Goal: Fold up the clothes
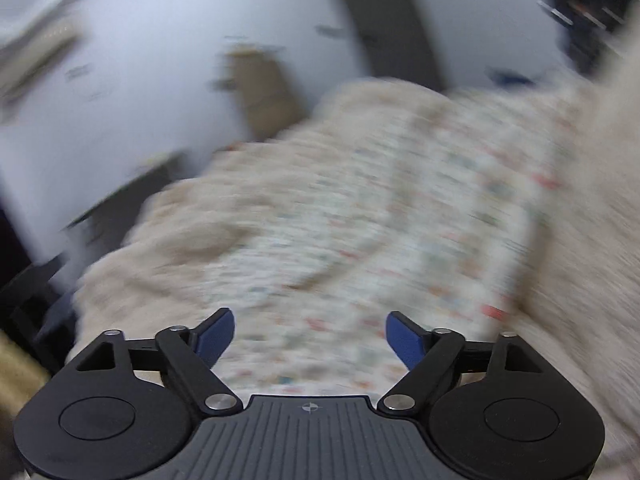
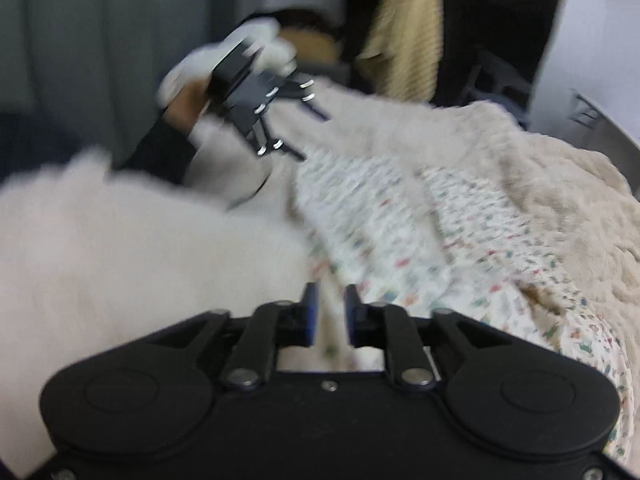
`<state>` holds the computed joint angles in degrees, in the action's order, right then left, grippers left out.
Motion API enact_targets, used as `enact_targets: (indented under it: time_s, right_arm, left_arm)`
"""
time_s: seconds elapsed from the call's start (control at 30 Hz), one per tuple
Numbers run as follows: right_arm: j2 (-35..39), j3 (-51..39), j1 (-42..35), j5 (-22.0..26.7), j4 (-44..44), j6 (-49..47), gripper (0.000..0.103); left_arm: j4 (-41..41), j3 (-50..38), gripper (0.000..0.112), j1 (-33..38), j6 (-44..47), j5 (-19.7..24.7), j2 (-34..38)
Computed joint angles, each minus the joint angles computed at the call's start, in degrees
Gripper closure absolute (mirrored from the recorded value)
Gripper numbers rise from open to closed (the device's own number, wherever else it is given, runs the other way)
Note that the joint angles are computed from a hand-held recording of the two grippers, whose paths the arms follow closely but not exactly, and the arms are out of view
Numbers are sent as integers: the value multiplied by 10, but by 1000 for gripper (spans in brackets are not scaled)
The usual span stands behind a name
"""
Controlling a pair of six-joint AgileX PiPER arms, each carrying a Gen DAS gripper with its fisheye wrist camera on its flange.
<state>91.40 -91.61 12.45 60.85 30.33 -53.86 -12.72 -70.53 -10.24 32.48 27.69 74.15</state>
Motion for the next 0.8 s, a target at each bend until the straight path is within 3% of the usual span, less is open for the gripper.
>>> enact_targets:
  time_s: [0.1,0.2,0.23,0.3,0.37,0.43,0.5,0.53,0.63,0.7,0.73,0.8]
  right_arm:
    - [17,10,27,-67,-53,67,83]
    - [19,59,47,-89,-80,68,83]
    - [18,75,50,-80,-74,53,84]
    - [5,106,48,-68,-48,32,101]
    - [-5,120,26,-42,-11,10,101]
    - [-10,112,-25,-1,46,-24,93]
    - [-17,112,-76,19,100,-51,58]
    - [-21,117,-111,21,130,-70,52]
    - [-20,123,-197,-1,186,-84,51]
    - [-29,145,-248,-51,207,-76,43]
    - [-38,164,-275,-101,214,-64,41]
    - [-46,187,-307,-149,227,-44,37]
  left_arm:
    - [108,-51,18,11,-172,9,69]
    - [225,-95,18,-3,-337,35,149]
    - [238,-103,18,-4,-364,40,166]
    - [251,-121,19,-1,-417,45,199]
    - [216,-140,19,6,-425,21,215]
    - [143,-190,18,17,-386,17,240]
    - [29,-248,15,31,-316,23,270]
    - [-26,-277,13,39,-286,33,288]
    - [-185,-430,13,68,-273,110,399]
    - [-205,-544,13,74,-340,165,470]
    - [-180,-585,13,70,-375,181,497]
    - [-75,-680,14,45,-475,219,557]
